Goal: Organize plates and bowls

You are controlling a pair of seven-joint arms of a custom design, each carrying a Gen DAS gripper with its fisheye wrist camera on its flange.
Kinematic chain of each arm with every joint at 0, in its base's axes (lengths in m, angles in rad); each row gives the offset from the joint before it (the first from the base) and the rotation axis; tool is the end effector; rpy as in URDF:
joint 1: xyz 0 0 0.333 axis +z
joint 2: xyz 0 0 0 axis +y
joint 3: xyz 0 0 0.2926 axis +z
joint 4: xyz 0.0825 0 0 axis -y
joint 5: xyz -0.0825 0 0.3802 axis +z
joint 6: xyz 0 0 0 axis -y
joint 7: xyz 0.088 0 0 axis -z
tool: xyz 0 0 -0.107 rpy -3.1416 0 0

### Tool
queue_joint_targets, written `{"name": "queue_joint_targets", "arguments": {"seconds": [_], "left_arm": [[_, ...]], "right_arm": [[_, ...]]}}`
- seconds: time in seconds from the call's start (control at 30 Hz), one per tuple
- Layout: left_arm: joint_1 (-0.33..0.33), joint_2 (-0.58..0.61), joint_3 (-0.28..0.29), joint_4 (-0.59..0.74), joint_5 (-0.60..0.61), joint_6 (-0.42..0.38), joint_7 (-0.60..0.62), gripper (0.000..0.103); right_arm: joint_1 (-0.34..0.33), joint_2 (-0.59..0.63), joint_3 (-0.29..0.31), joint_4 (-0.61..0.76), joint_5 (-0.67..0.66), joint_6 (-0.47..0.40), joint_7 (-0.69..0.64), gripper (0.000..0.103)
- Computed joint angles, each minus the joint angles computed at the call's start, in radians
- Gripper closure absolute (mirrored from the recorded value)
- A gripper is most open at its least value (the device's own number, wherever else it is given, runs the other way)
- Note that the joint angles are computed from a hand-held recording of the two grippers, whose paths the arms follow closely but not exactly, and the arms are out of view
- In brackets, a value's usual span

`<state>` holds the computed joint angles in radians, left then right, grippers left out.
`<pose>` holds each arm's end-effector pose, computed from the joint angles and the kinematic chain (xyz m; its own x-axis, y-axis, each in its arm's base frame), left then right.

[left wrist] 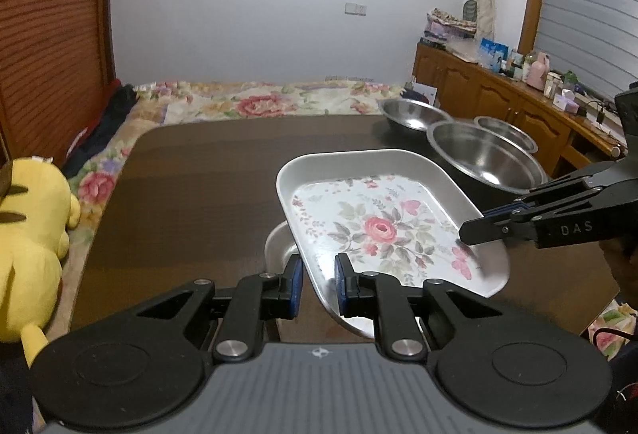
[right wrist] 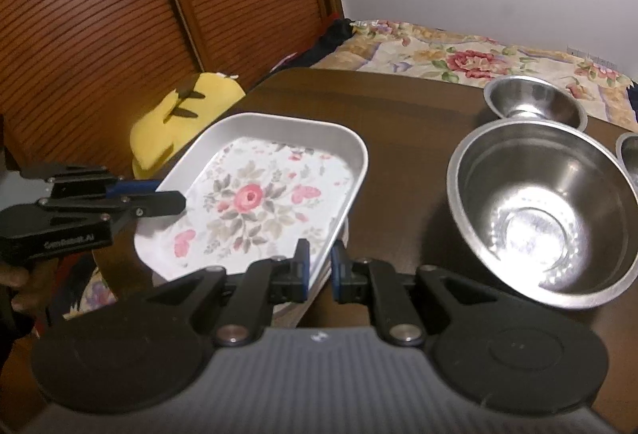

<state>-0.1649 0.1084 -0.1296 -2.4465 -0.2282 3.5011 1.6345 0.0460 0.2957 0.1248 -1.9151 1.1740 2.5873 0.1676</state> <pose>0.5138 -0.1268 0.3512 -0.1395 -0.9863 0.0881 -0.5966 0.0127 -0.8025 0.6271 0.0867 0.3525 0.6480 -0.7342 -0.2026 -0.5990 -0.3270 -0.7309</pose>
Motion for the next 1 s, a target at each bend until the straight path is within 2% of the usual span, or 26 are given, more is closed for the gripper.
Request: {"name": "queue_joint_targets", "arguments": {"seconds": [0.17, 0.43, 0.5, 0.6, 0.7, 0.87, 1.0], "left_arm": [[0.003, 0.013, 0.001, -0.004, -0.008, 0.007, -0.027, 0.085], [-0.037, 0.011, 0.015, -0.009, -0.092, 0.021, 0.043, 0.085], [-0.065, 0.018, 0.027, -0.004, -0.153, 0.028, 0.098, 0.085], [-0.135, 0.038, 0.058, 0.023, -0.313, 0.032, 0.235, 0.085], [-0.157, 0.053, 0.064, 0.042, -0.387, 0.034, 0.297, 0.085], [-0.132, 0.052, 0.045, 0.036, -0.370, 0.037, 0.288, 0.085], [-0.148, 0.056, 0.051, 0.039, -0.408, 0.046, 0.321, 0.085]], "right_arm": [[-0.004, 0.007, -0.001, -0.005, -0.002, -0.025, 0.006, 0.090], [-0.001, -0.005, 0.004, -0.031, 0.019, -0.010, -0.012, 0.090], [0.006, -0.013, 0.007, -0.043, 0.036, 0.014, -0.036, 0.090], [0.010, -0.011, 0.009, -0.044, 0.063, 0.030, -0.069, 0.090], [0.011, -0.009, 0.007, -0.044, 0.088, 0.031, -0.079, 0.090], [0.020, -0.015, 0.010, -0.055, 0.137, 0.055, -0.117, 0.089], [0.033, -0.027, 0.012, -0.074, 0.196, 0.093, -0.184, 0.089]]}}
